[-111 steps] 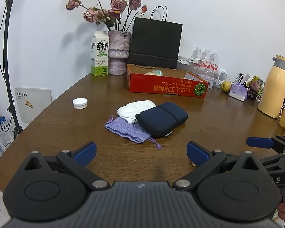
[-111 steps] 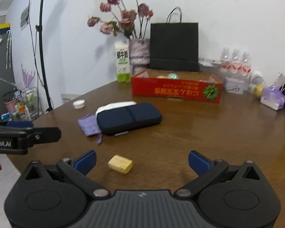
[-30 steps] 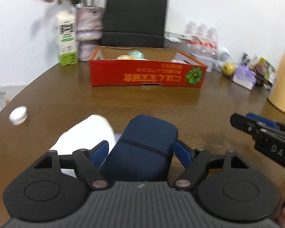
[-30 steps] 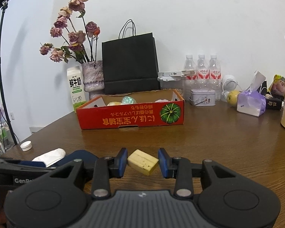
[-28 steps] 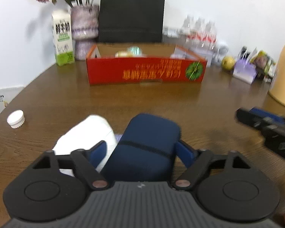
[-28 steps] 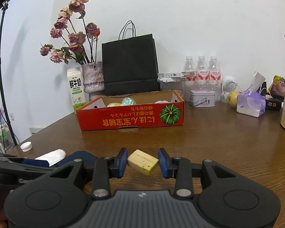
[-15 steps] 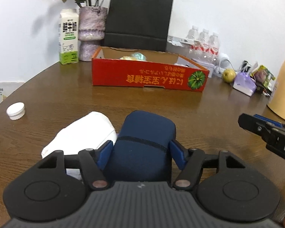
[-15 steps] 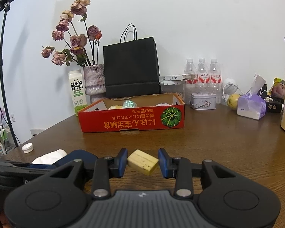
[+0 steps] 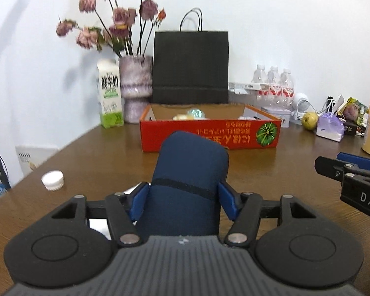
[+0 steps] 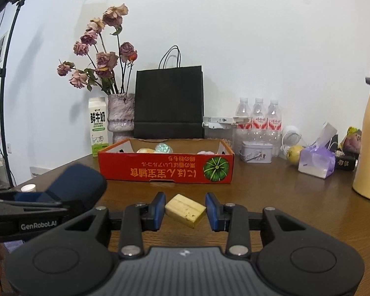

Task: Organize objects
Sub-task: 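Carry the navy case with the left tool while the right tool carries the yellow block to the box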

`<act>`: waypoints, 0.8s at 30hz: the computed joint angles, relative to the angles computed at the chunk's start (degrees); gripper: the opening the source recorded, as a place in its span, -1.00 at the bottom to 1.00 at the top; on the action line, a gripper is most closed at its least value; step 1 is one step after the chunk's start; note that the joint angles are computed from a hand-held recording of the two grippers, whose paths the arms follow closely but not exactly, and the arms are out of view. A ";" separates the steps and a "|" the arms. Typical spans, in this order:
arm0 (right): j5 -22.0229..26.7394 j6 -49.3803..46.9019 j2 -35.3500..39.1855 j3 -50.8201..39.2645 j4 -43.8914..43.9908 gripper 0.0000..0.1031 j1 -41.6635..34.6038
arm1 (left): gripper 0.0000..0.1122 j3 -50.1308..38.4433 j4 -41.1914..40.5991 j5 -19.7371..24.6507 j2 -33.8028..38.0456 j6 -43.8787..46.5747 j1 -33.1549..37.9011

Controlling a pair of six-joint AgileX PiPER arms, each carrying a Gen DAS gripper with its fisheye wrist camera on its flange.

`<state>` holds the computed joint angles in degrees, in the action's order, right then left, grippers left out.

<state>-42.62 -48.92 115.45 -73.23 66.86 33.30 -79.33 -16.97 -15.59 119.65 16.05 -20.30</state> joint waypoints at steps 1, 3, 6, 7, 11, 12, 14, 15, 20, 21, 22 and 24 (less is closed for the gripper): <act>-0.42 -0.11 0.03 0.05 -0.17 -0.34 0.17 | 0.09 0.03 -1.63 -0.45 0.05 1.56 -0.24; -1.12 -0.78 0.14 0.02 -0.15 -0.34 0.55 | 0.07 0.11 -5.44 -1.20 0.04 5.00 -0.65; -2.09 -2.11 0.44 -0.41 0.75 -0.34 1.10 | 0.06 -0.20 -9.70 -1.12 0.11 9.44 -1.06; -2.21 -2.59 0.55 -0.63 1.11 -0.34 1.18 | 0.06 -0.45 -11.28 -0.91 0.17 11.08 -1.18; -2.91 -4.31 1.02 -1.49 2.47 -0.34 1.54 | 0.05 0.04 -11.35 -1.60 -0.01 10.80 -1.08; -3.11 -4.75 1.14 -1.69 2.83 -0.34 1.66 | 0.05 0.21 -10.56 -1.79 -0.06 9.95 -1.00; -3.20 -5.22 1.27 -1.91 3.03 -0.34 1.74 | 0.05 0.44 -10.07 -2.14 -0.12 9.24 -0.94; -3.23 -5.48 1.32 -2.02 3.05 -0.34 1.76 | 0.05 0.46 -9.71 -2.14 -0.14 8.76 -0.88; -2.98 -7.28 1.63 -2.64 3.74 -0.34 1.97 | 0.04 0.26 -9.44 -1.33 -0.15 8.08 -0.58; -2.82 -6.91 1.49 -2.39 3.31 -0.34 1.92 | 0.03 0.16 -9.14 -0.89 -0.20 7.74 -0.48; -2.64 -6.36 1.31 -2.05 2.68 -0.34 1.86 | 0.03 0.03 -8.12 -0.32 -0.29 6.65 -0.28; -2.32 -5.57 1.15 -1.67 1.55 -0.34 1.75 | 0.03 -0.49 -4.78 1.53 -0.57 2.94 0.35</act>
<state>-44.94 -54.49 116.60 -74.90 68.41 35.06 -79.82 -21.75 -14.05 119.08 18.99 -19.96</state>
